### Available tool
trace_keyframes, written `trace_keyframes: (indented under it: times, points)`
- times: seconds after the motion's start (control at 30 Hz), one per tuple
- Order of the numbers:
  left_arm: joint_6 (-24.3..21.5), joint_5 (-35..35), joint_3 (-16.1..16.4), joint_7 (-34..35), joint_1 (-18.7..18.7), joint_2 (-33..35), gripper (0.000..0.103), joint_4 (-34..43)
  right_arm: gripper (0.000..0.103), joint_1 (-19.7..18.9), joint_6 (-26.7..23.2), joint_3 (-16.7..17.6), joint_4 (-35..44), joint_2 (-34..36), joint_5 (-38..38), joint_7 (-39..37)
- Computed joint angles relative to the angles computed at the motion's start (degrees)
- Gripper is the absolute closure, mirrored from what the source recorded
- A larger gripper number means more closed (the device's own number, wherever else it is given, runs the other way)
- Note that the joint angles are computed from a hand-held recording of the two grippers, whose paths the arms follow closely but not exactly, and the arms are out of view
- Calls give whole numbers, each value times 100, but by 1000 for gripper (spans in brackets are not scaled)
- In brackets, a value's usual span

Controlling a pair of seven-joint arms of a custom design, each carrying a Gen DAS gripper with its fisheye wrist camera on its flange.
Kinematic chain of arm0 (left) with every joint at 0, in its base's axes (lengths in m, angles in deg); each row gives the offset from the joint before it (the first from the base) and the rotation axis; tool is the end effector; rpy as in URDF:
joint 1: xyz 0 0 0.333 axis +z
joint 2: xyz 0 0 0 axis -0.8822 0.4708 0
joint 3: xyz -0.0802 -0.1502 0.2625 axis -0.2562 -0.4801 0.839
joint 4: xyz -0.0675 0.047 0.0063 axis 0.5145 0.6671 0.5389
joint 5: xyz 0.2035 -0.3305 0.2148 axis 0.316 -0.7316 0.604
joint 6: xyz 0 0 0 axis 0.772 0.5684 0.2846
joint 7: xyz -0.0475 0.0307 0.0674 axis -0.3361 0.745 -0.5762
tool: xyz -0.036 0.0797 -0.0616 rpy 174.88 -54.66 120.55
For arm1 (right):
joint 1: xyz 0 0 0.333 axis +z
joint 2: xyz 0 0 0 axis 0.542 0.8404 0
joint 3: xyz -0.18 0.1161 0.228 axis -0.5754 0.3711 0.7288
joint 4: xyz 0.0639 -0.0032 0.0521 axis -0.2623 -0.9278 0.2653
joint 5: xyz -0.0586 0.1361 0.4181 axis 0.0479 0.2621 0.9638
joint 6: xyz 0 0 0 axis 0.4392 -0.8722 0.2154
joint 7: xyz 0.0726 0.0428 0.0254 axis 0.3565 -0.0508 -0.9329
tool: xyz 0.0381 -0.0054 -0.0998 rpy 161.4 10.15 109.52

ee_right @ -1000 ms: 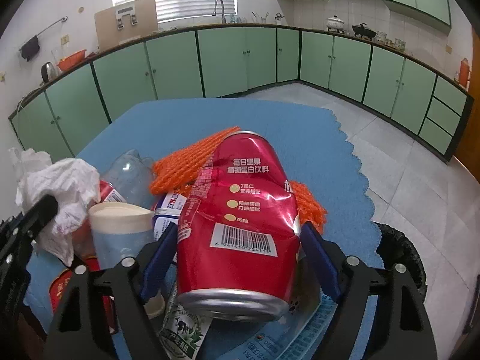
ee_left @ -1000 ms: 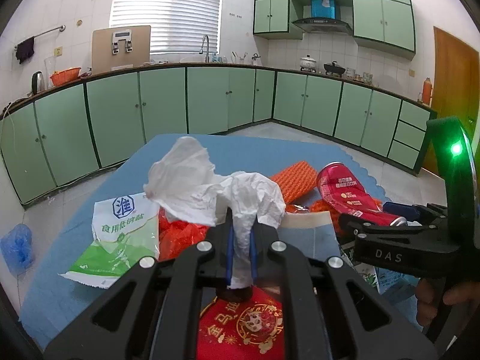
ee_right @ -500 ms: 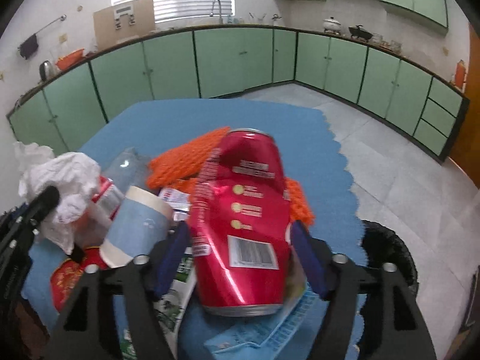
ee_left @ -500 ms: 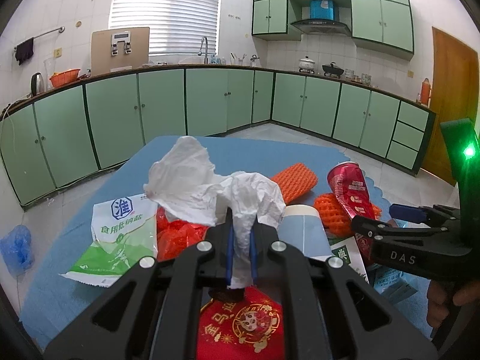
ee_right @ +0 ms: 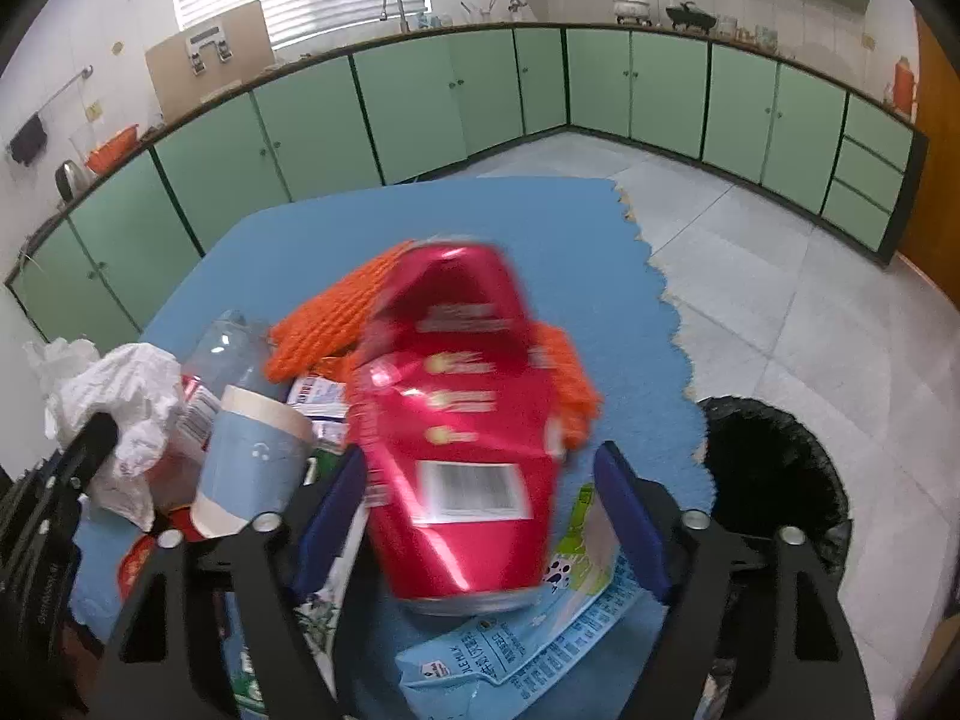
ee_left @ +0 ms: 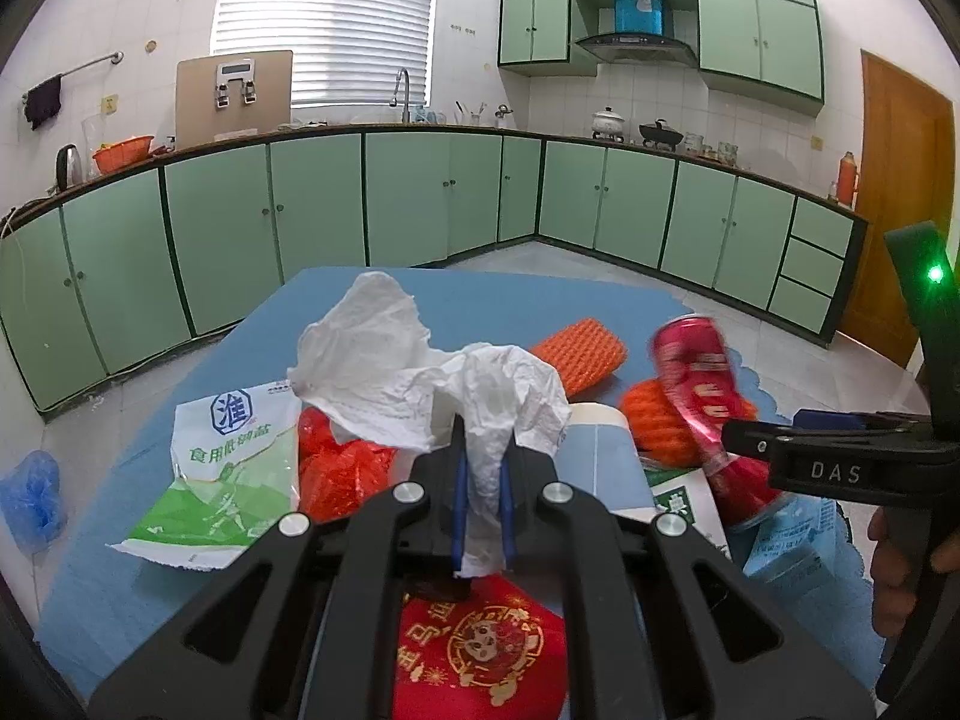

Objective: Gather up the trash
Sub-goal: 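Grasp the light blue paper packet with the right gripper while the left holds the tissue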

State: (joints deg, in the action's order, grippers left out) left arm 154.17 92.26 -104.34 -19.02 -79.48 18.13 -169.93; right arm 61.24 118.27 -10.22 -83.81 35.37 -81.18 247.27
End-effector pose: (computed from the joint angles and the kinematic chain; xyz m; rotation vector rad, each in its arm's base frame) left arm 0.3986 -0.3901 0.4771 -1.5072 1.7091 -1.0262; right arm 0.4440 0.3988 0.4871 -1.6657 1.8535 -0.5760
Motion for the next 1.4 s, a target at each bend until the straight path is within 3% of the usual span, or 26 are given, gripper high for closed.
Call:
trace_keyframes:
  times: [0.1, 0.23, 0.37, 0.43, 0.7, 0.83, 1.0, 1.1, 1.4]
  points:
    - [41, -2, 12, 67, -4, 16, 96, 13, 16, 4, -6, -19, 30, 70, 42, -88]
    - [67, -15, 25, 144, -1, 40, 96, 29, 16, 16, 345, -109, 46, 199, 337, -424]
    - [68, -50, 46, 186, 12, 69, 96, 40, 31, 39, 1156, -236, -109, 209, 998, -982]
    - [56, -77, 43, 209, 7, 103, 96, 67, 34, 23, 1229, -225, -117, 205, 1051, -1131]
    - [-18, -34, 44, 225, -20, 156, 96, 138, 34, -174, 1263, -128, -422, -259, 530, -490]
    - [-26, -30, 47, 206, -36, 148, 96, 137, 34, -263, 978, -21, -764, -754, 279, -230]
    - [0, -104, 36, 223, -68, 83, 96, 78, 29, -121, 666, 49, -1074, -1058, 455, -469]
    - [54, -170, 15, 235, -100, 24, 96, 27, 29, -188, 408, 213, -1116, -1089, 309, 10]
    - [432, -298, -103, 468, -198, -1, 96, 0, 45, -37, 45, 36, -970, -868, 701, 174]
